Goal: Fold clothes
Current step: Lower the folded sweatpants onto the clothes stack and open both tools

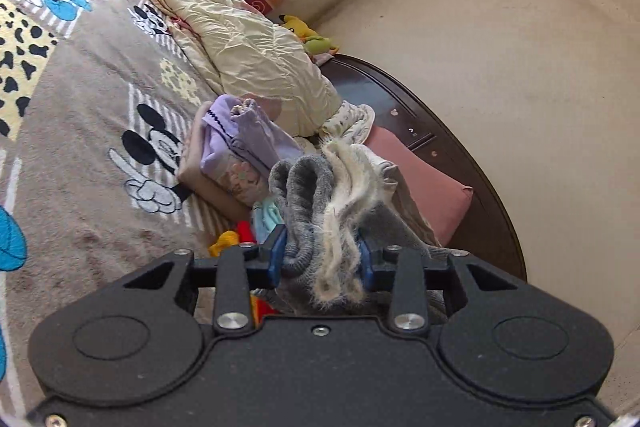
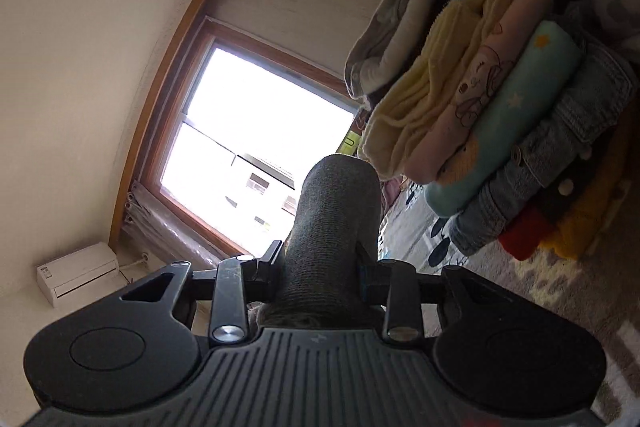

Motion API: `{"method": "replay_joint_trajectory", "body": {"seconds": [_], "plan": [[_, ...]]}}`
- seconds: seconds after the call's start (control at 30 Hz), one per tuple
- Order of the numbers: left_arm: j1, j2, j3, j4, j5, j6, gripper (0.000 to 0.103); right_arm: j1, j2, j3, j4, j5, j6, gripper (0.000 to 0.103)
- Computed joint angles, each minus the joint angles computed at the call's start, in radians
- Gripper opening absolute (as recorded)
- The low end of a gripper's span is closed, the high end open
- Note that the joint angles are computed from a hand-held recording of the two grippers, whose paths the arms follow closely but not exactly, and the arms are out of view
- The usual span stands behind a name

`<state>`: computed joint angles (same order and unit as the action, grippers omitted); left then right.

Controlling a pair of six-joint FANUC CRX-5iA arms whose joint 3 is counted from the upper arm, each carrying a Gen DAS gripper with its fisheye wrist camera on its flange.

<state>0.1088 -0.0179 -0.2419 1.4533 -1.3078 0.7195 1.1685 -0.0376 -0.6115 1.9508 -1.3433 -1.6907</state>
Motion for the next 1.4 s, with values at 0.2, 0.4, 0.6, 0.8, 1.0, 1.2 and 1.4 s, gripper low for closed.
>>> {"method": "replay_joint_trajectory", "body": {"seconds": [0.2, 0.4, 0.6, 0.8, 1.0, 1.2, 1.4], "plan": [[-0.223, 0.074, 0.116, 0.231, 0.109, -0.060, 0.034, -0.108, -0.109, 0.007, 0.141, -0.076, 0.236, 0.036], [-0.371, 0.178, 0.271, 0.358, 0.191, -0.092, 0.034, -0.299, -0.176, 0.016, 0.305, -0.035, 0.292, 0.036], [-0.408, 0.296, 0.455, 0.181, 0.286, 0.123, 0.034, -0.441, -0.230, 0.008, 0.322, 0.008, 0.264, 0.038], [-0.382, 0.383, 0.591, -0.320, 0.297, 0.489, 0.039, -0.416, -0.240, -0.027, -0.257, 0.134, 0.110, 0.042], [-0.375, 0.381, 0.609, -0.341, 0.287, 0.527, 0.067, -0.501, -0.280, -0.101, -0.206, 0.254, 0.098, 0.037], [-0.356, 0.264, 0.416, -0.193, 0.354, 0.345, 0.076, -0.359, -0.294, -0.087, -0.254, 0.097, 0.233, 0.064], [-0.285, 0.122, 0.212, -0.142, 0.345, 0.180, 0.078, -0.141, -0.293, -0.072, -0.327, -0.112, 0.407, 0.085]]}}
